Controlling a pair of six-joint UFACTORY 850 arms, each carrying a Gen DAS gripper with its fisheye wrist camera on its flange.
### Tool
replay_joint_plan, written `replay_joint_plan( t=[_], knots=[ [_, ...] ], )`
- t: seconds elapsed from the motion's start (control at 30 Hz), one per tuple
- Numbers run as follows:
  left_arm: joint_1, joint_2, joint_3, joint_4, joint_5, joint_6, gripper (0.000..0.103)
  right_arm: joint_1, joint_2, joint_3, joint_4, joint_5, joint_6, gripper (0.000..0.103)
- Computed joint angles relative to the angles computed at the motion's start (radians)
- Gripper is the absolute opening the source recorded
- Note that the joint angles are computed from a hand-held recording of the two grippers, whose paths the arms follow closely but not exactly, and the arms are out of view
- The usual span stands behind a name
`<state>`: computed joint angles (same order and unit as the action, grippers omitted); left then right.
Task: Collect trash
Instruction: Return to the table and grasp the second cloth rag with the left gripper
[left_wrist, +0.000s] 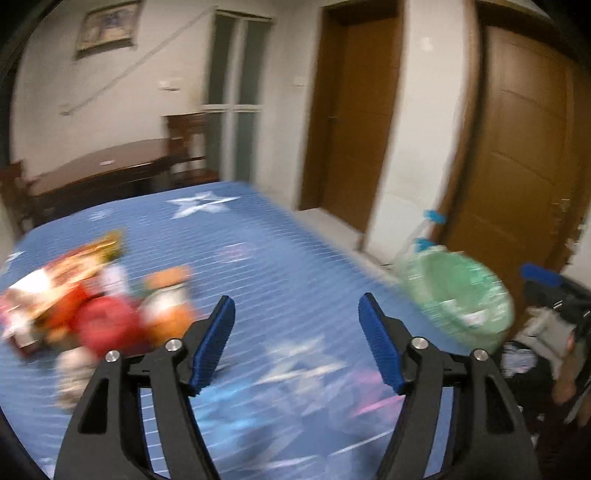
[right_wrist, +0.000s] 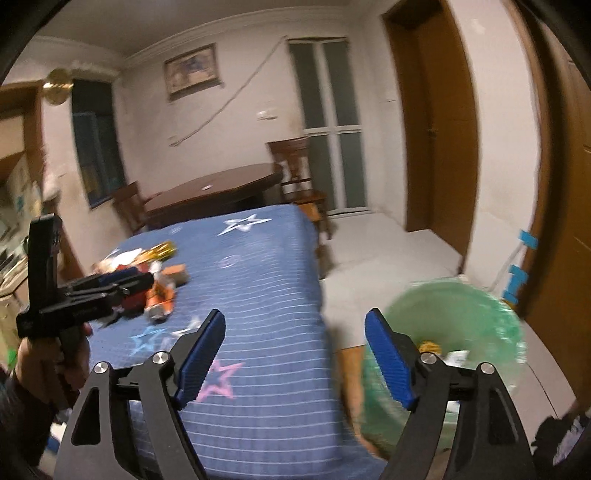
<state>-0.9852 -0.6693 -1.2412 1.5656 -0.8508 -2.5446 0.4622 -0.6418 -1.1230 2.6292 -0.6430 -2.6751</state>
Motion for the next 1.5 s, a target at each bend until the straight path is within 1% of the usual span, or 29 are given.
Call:
replay_joint_plan(
  t=[0.07, 0.13, 0.17, 0.23, 0.33, 0.43, 0.5, 0.63, 0.67, 0.77, 0.8, 0.83, 0.87, 0.93, 0.97, 1.07, 1.1, 1.17, 1.23, 1.33, 1.43, 1.5],
  knots=[
    [0.001, 0.063, 0.113, -0.043, -0.019, -0.061, 0.067, 0.031, -0.020, -0.032, -0.046, 0.026, 0.038, 0.081],
    [0.007, 0.104, 0.189, -0.097, -0.025, -0.097, 0.068, 0.061, -0.038, -0.056, -0.084, 0.047, 0.066, 0.081],
    [0.016, 0.130, 0.241, -0.119, -0.008, -0.135, 0.072, 0.073, -0.054, -0.078, -0.108, 0.061, 0.083, 0.081],
    [0.035, 0.153, 0.299, -0.148, 0.030, -0.170, 0.072, 0.108, -0.081, -0.118, -0.168, 0.085, 0.135, 0.082],
    [0.067, 0.160, 0.349, -0.105, 0.103, -0.234, 0.072, 0.141, -0.120, -0.174, -0.238, 0.106, 0.207, 0.082],
    [0.096, 0.146, 0.353, -0.059, 0.155, -0.268, 0.072, 0.161, -0.156, -0.226, -0.294, 0.121, 0.259, 0.082],
    [0.106, 0.146, 0.360, -0.033, 0.161, -0.295, 0.072, 0.175, -0.177, -0.261, -0.317, 0.134, 0.284, 0.082],
    [0.135, 0.135, 0.347, -0.035, 0.172, -0.272, 0.072, 0.194, -0.206, -0.316, -0.364, 0.157, 0.336, 0.082],
    [0.141, 0.134, 0.344, -0.029, 0.177, -0.272, 0.074, 0.197, -0.217, -0.338, -0.391, 0.168, 0.363, 0.082],
    [0.148, 0.129, 0.328, -0.039, 0.178, -0.243, 0.073, 0.211, -0.255, -0.404, -0.474, 0.200, 0.450, 0.082],
    [0.148, 0.132, 0.334, -0.028, 0.182, -0.253, 0.072, 0.217, -0.277, -0.442, -0.535, 0.216, 0.513, 0.082],
    [0.148, 0.135, 0.340, -0.018, 0.186, -0.261, 0.070, 0.223, -0.292, -0.467, -0.570, 0.226, 0.550, 0.081],
    [0.149, 0.137, 0.349, -0.003, 0.194, -0.278, 0.066, 0.226, -0.296, -0.474, -0.585, 0.231, 0.565, 0.081],
    [0.148, 0.137, 0.357, 0.015, 0.211, -0.310, 0.064, 0.235, -0.318, -0.512, -0.635, 0.241, 0.616, 0.081],
    [0.145, 0.137, 0.360, 0.026, 0.206, -0.331, 0.064, 0.240, -0.327, -0.528, -0.655, 0.243, 0.637, 0.081],
    [0.135, 0.139, 0.366, 0.013, 0.194, -0.325, 0.060, 0.253, -0.351, -0.567, -0.700, 0.250, 0.684, 0.081],
    [0.137, 0.136, 0.361, 0.013, 0.204, -0.312, 0.058, 0.255, -0.358, -0.580, -0.717, 0.252, 0.703, 0.081],
    [0.146, 0.133, 0.357, 0.018, 0.233, -0.300, 0.051, 0.264, -0.376, -0.614, -0.770, 0.261, 0.759, 0.081],
    [0.155, 0.134, 0.360, 0.035, 0.253, -0.314, 0.049, 0.274, -0.403, -0.670, -0.871, 0.283, 0.860, 0.081],
    [0.158, 0.129, 0.353, 0.033, 0.250, -0.324, 0.044, 0.290, -0.463, -0.797, -1.181, 0.308, 1.164, 0.077],
    [0.157, 0.134, 0.365, 0.055, 0.246, -0.368, 0.041, 0.311, -0.548, -0.952, -1.495, 0.319, 1.470, 0.067],
    [0.155, 0.137, 0.372, 0.074, 0.243, -0.407, 0.041, 0.319, -0.621, -1.074, -1.705, 0.305, 1.680, 0.060]
  ],
)
